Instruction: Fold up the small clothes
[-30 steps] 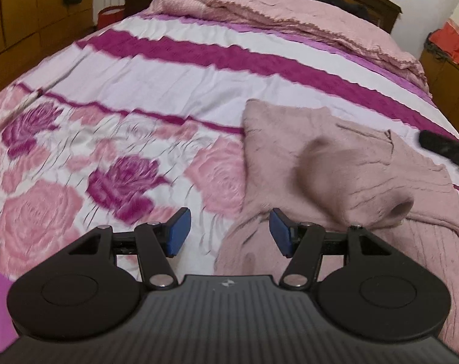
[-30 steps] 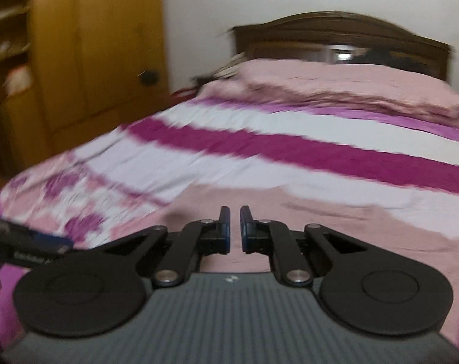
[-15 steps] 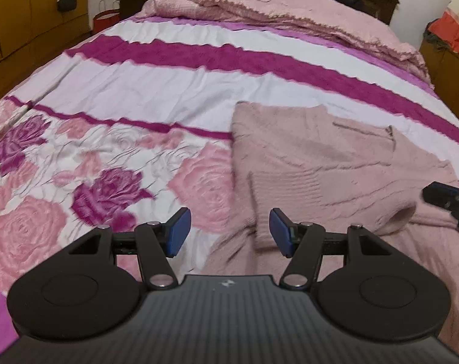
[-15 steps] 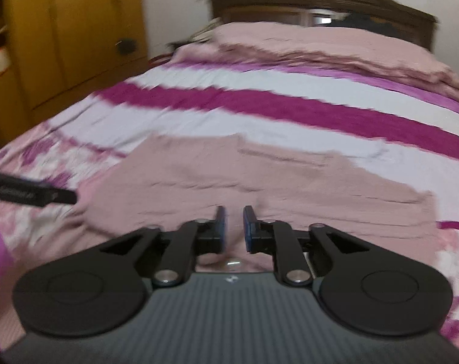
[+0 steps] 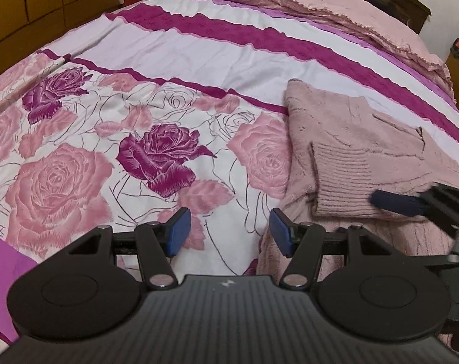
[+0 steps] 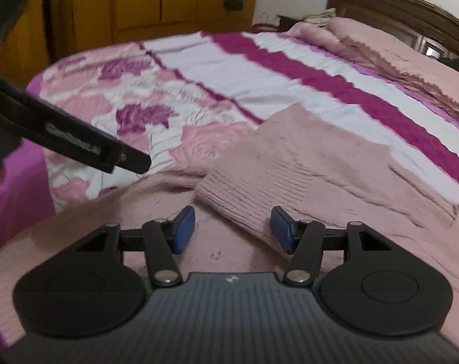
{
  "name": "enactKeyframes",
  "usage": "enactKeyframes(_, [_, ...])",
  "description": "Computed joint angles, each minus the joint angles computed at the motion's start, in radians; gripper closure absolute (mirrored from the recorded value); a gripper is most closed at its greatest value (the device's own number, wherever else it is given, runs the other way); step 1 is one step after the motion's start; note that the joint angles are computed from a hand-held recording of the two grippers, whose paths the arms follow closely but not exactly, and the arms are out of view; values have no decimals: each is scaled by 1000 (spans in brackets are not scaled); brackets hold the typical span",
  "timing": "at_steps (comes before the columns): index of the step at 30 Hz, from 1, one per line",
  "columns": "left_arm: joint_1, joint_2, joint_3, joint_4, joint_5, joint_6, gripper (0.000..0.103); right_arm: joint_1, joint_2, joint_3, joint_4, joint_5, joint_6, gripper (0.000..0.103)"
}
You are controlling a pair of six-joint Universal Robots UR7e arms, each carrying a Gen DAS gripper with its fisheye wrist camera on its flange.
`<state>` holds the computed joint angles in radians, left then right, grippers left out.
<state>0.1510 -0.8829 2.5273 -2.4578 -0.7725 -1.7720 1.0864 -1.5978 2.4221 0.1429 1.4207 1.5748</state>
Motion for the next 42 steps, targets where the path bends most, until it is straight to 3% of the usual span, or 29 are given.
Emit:
enactKeyframes(3, [-2, 1, 2, -4, 2, -1, 38, 7, 28, 31, -115, -2, -55, 47])
enactKeyframes(4, [-1, 1, 3, -6, 3, -2, 38, 7, 36, 33, -136, -9, -65, 59])
enactKeyframes(5, [-1, 0, 2, -6, 3, -1, 38, 2, 33, 34, -138, -18, -73, 80])
enactKeyframes(8, [-1, -1, -2, -4, 10, 6, 38, 0, 5, 10, -66, -43, -40, 89])
enactKeyframes(17, [37, 19, -62, -30, 78, 131, 38, -237, -278, -28, 184, -397, 13, 89])
enactKeyframes(22, [69, 59, -121, -73, 126, 259, 38, -418, -396, -83, 218, -544, 158, 89])
enactKeyframes(26, [109, 107, -171, -142, 155, 376, 38, -546, -407, -149, 232, -562, 282, 89])
enactKeyframes(30, [154, 166, -222, -217, 169, 484, 38, -658, -386, -183, 218, -562, 344, 89])
enactKeyframes(34, [200, 224, -276, -255, 183, 571, 38, -705, -336, -218, 201, -514, 397, 86])
enactKeyframes(35, [210, 235, -289, -257, 185, 583, 38, -715, -322, -228, 217, -500, 388, 86])
enactKeyframes(39, [250, 263, -318, -274, 182, 623, 38, -805, -313, -247, 341, -565, 235, 77])
enactKeyframes(41, [267, 270, -326, -280, 181, 630, 38, -826, -341, -250, 375, -583, 202, 57])
enactKeyframes(42, [274, 273, -329, -284, 182, 633, 38, -852, -357, -247, 403, -616, 167, 53])
